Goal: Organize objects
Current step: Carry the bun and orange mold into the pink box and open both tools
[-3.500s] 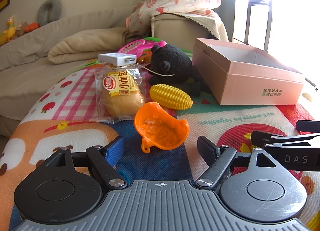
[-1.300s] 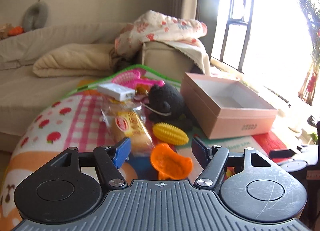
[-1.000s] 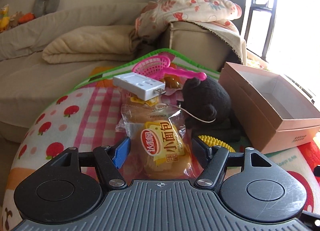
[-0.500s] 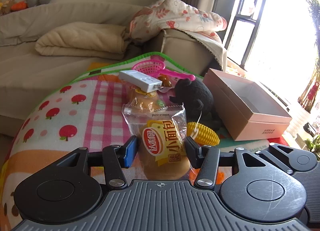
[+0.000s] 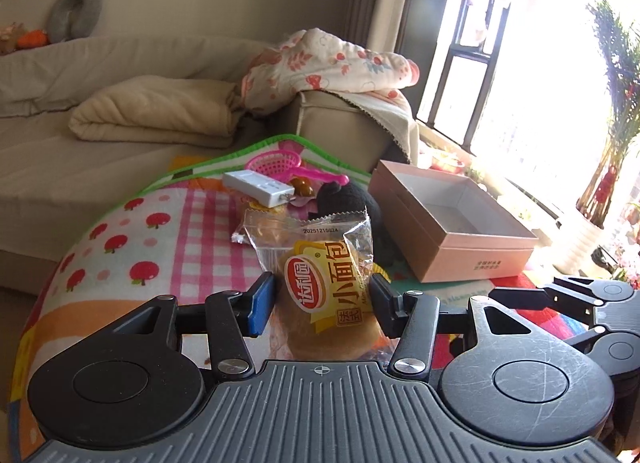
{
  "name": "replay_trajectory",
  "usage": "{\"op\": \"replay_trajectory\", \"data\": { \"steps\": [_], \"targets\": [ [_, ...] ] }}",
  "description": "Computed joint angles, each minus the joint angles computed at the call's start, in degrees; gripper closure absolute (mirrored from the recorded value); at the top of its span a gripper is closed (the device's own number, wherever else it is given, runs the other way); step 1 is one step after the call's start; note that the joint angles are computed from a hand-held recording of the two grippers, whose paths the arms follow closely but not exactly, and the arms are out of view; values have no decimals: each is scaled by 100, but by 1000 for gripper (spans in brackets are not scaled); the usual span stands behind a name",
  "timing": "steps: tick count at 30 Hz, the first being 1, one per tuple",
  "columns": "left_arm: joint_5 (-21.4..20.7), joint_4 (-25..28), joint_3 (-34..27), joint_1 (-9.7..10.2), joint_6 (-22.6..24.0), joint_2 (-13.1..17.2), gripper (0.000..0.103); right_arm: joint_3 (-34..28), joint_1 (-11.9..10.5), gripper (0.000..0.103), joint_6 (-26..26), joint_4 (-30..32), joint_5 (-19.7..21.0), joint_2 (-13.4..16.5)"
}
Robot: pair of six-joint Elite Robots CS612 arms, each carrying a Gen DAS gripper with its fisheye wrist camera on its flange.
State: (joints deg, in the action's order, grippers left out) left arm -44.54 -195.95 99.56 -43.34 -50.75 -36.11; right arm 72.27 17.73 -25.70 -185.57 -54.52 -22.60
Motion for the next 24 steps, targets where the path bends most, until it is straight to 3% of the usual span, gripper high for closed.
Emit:
{"op": "replay_trajectory", "data": {
  "steps": [4, 7, 9, 15, 19, 24],
  "targets": [
    [294, 248, 195, -48, -361, -158, 47, -374, 239, 24, -63, 554, -129, 164],
    [337, 351, 277, -41, -528, -229, 47, -634, 426, 26, -112, 685, -553, 307],
    [349, 354, 297, -54, -521, -238, 47, -687, 463, 50, -159, 835, -703, 317],
    [-118, 202, 125, -39, -223, -128, 47, 15, 125, 49, -129, 113, -336, -34],
    [-819, -574, -263, 50, 23, 92, 47, 543, -172, 49, -33, -481, -335, -259],
    [-1099, -711, -1616, 255, 1366, 562, 47, 774, -370, 49, 443, -1137, -759, -314]
  ]
}}
